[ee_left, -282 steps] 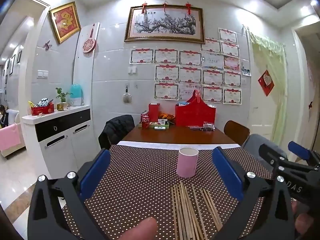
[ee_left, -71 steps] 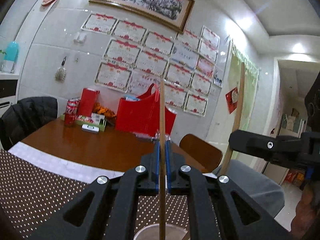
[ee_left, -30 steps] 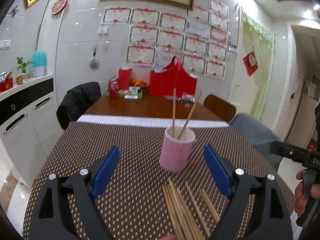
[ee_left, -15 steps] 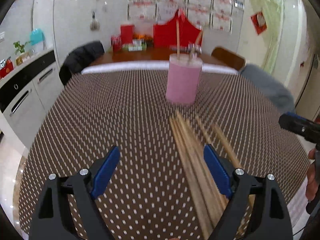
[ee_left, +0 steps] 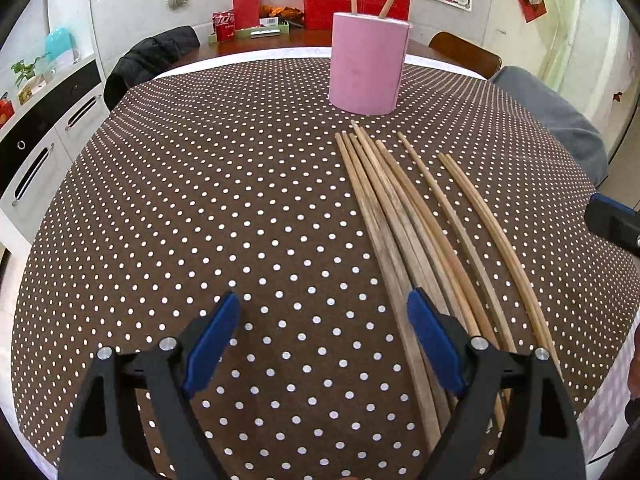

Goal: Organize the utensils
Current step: 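Move the left gripper back down to the chopsticks while the right gripper returns too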

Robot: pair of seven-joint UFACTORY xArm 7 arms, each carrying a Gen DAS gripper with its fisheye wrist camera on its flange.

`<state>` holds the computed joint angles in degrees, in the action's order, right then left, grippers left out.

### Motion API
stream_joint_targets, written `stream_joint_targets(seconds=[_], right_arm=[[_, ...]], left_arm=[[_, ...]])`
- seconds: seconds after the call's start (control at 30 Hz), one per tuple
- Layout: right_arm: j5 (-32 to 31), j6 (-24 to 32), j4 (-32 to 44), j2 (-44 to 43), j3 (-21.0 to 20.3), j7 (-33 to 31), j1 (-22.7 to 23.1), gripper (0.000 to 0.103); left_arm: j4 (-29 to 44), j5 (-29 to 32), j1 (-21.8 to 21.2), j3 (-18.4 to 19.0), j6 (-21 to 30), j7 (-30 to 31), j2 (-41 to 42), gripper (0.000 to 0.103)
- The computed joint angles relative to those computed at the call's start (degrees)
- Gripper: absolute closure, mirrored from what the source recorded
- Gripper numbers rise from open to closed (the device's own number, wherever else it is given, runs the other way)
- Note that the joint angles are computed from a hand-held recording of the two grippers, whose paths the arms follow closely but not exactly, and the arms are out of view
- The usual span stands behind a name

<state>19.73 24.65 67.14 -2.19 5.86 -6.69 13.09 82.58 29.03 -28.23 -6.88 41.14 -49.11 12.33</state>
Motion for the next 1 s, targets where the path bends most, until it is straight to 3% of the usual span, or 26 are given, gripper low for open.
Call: stream_joint_targets(seconds=[0.17, 0.43, 0.57, 0.77, 0.9, 1.0], right_arm=[[-2.1, 0.7, 0.0, 0.2, 0.2, 1.8, -0.1, 0.005], [-19.5, 3.8, 0.0, 1.7, 1.0, 12.8, 0.1, 0.005], [-24.3, 5.2, 0.6, 2.8, 1.1, 15.6, 0.4, 0.005], [-26.9, 6.2, 2.0, 4.7, 1.5, 16.9, 0.5, 0.005], [-31.8, 8.0, 3.4, 5.2, 0.8, 19.4, 1.7, 0.006], [-30.1, 8.5, 4.9, 5.9, 0.8, 18.3, 1.6, 0.017]], left_arm=[[0.6, 0.9, 0.0, 0.2, 0.7, -0.3, 0.0, 0.018], [2.3, 2.6, -1.1, 0.4, 2.8, -0.8, 1.3, 0.018], [2.1, 2.4, -1.0, 0.4, 2.6, -0.9, 1.1, 0.018], [1.9, 2.4, -1.0, 0.4, 2.5, -1.1, 0.9, 0.018], [2.1, 2.4, -1.0, 0.3, 2.6, -1.0, 1.1, 0.018], [2.0, 2.4, -1.0, 0.4, 2.5, -0.9, 1.0, 0.018]])
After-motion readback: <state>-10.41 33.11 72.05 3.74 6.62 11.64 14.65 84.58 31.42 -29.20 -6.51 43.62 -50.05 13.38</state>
